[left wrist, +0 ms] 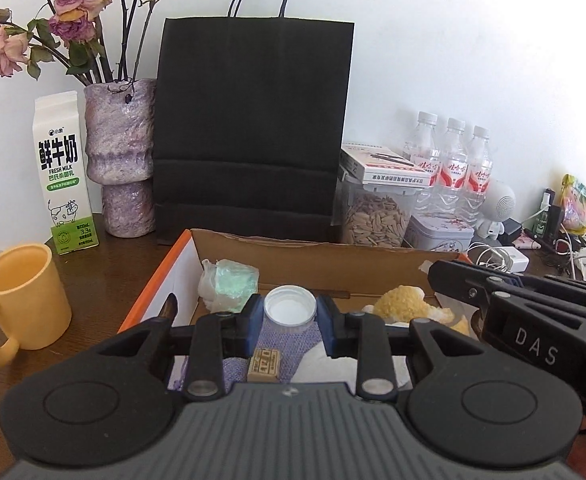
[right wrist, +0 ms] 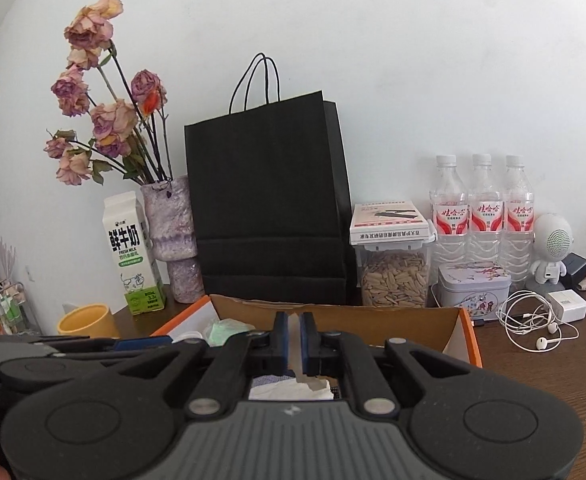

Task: Organize objects
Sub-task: 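Carry the flat cap with the left gripper while the right carries the tabbed cap into the box, then open both grippers inside the box to release the two caps, then move the left gripper to the white square cap while the right approaches the cap on the cable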

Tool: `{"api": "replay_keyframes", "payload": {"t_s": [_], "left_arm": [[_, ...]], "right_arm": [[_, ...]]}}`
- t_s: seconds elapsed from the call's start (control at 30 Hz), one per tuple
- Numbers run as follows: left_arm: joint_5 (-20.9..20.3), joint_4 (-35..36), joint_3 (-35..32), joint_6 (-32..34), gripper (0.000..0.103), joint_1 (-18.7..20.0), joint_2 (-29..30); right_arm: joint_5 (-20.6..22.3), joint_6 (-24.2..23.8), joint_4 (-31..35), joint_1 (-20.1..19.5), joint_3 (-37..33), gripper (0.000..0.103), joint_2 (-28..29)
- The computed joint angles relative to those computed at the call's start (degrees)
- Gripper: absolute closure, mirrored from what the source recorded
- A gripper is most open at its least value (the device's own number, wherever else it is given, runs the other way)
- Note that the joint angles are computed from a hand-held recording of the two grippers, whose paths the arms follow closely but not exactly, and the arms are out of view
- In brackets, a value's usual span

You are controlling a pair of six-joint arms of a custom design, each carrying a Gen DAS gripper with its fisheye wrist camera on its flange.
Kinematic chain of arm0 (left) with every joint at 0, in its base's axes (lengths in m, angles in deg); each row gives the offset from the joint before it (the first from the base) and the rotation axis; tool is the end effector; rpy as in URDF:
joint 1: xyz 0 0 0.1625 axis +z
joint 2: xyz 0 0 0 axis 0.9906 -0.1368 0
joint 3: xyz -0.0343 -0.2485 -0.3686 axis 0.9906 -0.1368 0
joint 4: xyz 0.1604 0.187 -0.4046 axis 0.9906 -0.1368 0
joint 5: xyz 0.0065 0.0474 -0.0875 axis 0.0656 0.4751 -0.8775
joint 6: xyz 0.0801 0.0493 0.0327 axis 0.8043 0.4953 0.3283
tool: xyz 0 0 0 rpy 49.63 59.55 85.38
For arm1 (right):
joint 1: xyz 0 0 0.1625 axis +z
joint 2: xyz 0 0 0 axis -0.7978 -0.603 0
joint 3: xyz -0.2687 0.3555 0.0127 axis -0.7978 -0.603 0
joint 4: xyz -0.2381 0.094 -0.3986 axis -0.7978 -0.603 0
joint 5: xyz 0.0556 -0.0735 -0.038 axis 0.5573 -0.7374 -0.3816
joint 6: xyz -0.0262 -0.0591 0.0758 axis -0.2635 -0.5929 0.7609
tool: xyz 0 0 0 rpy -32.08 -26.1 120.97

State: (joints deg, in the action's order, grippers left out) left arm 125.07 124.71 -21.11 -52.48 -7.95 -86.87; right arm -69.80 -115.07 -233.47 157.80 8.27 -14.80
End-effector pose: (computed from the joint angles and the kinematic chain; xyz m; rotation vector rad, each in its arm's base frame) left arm -0.0841 -0.8376 0.1805 1.1754 2.3891 -1.0284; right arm 0.2746 -0.7382 0.0056 0.2651 -1.9407 1.5474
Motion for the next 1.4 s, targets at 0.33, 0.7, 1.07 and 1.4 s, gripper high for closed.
{"api": "replay_keyframes", "payload": {"t_s": [0.33,0.7,1.07,1.4], "left_arm": [[-2.89,-4.67,2.11,1.04,0.0,0.14,-0.93],[-3.01,-6.23,7.84,-0.99,0.0,0.5,-5.75],[-2.75,-7.6,21.45,-0.42,0.0,1.87,-15.64],[-5.06,-7.55,28.87,2.23,0.0,4.42,-20.95]], "right_arm": [[-5.93,1.62,1.36,-1.02,-0.4,0.045,-0.14],[-8.73,-0.75,-3.18,0.62,2.4,0.007,0.06],[-13.2,1.06,-6.12,4.43,9.48,0.006,0.3],[-16.61,1.44,-6.29,7.55,14.23,0.011,2.23]]}}
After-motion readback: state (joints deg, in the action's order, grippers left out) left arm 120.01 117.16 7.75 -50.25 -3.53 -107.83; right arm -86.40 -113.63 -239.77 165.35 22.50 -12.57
